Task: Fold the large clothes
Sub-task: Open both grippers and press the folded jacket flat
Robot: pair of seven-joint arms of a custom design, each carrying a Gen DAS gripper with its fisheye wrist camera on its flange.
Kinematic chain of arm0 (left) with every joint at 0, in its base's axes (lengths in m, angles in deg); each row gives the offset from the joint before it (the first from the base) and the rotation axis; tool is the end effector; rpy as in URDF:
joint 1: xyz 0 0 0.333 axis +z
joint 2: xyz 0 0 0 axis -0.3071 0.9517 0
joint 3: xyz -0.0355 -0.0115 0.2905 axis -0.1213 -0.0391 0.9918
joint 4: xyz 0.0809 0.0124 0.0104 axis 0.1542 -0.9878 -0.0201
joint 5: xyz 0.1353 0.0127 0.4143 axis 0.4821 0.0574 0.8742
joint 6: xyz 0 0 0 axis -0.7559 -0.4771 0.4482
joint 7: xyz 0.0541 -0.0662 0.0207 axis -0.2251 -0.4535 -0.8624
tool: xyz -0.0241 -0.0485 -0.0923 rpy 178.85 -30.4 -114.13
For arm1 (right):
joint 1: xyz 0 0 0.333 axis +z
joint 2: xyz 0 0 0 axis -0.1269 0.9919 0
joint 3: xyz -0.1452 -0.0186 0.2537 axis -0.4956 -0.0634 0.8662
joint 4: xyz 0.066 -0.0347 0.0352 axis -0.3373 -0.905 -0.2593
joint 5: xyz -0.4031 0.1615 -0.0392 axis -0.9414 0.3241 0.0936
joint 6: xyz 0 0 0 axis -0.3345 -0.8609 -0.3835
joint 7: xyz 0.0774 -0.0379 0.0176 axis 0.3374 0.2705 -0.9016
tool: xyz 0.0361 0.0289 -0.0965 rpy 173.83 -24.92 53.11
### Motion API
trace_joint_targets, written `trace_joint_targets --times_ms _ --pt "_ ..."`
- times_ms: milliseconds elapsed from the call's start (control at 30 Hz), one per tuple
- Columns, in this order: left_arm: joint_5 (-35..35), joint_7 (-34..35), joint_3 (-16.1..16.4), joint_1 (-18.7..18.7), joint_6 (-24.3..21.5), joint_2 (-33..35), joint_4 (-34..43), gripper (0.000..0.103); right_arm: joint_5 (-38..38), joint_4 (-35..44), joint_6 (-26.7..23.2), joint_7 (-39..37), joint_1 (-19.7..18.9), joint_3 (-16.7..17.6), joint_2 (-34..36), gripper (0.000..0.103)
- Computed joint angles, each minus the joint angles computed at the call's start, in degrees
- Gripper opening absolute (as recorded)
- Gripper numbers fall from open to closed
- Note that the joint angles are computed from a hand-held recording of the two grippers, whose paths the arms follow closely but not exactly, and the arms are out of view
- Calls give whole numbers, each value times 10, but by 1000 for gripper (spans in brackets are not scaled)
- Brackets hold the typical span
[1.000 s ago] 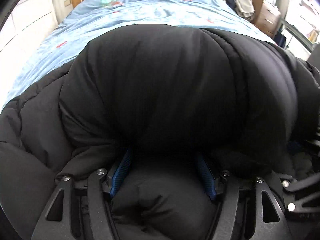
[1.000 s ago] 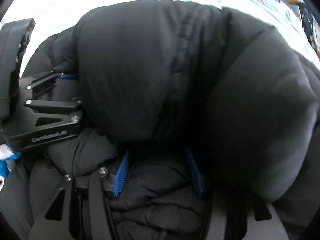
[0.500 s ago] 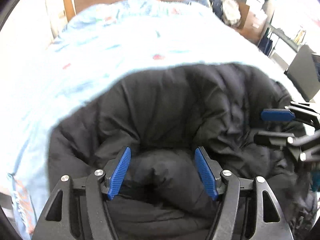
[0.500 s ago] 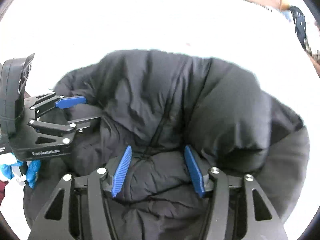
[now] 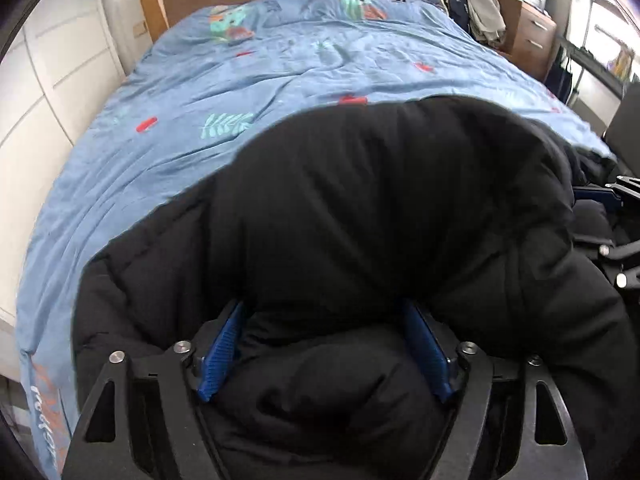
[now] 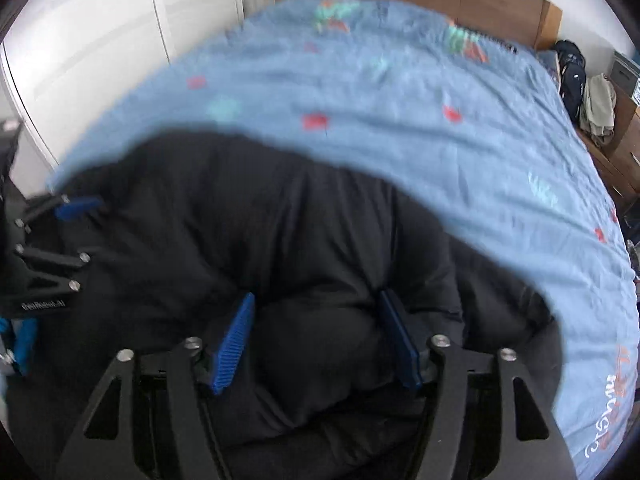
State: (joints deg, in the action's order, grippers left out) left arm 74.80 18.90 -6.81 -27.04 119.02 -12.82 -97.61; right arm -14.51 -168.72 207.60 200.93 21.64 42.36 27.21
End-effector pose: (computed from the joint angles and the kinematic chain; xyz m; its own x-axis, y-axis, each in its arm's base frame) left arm 0.4822 -0.2335 0.4894 -0.2926 -0.9534 -0.0738 -0.7922 0.2849 -0.5396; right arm 0.4836 0.4030 0.5249 0.2730 -0.9604 0.0557 -0.7922 -0.2572 -0.5534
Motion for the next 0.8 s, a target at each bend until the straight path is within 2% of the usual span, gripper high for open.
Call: trace_joint_targets --times_ms 67,200,333,500,600,667,733,800 --pt "35 -30 -19 13 26 4 -8 82 -1 -22 9 -5 -2 -2 -6 71" --pt "77 -61 -29 23 55 -4 -30 82 -29 -30 22 19 -2 1 -2 73" --pt "85 -71 -31 21 60 -14 -35 82 -64 -46 37 47 -2 5 -13 73" --pt "46 -27 -6 1 57 -37 -38 82 -98 -59 34 87 2 16 -41 72" --pt "28 -8 -2 1 49 -56 -39 82 -104 -67 48 99 2 21 -63 72" --pt "-4 16 10 -13 43 -69 -41 82 -116 -70 58 113 1 27 -78 72" --pt "-22 32 11 -18 34 -74 -40 82 -114 -75 69 116 3 31 -88 72" --pt "-17 37 -3 -13 16 -73 -37 82 -85 -79 76 97 10 30 -91 72"
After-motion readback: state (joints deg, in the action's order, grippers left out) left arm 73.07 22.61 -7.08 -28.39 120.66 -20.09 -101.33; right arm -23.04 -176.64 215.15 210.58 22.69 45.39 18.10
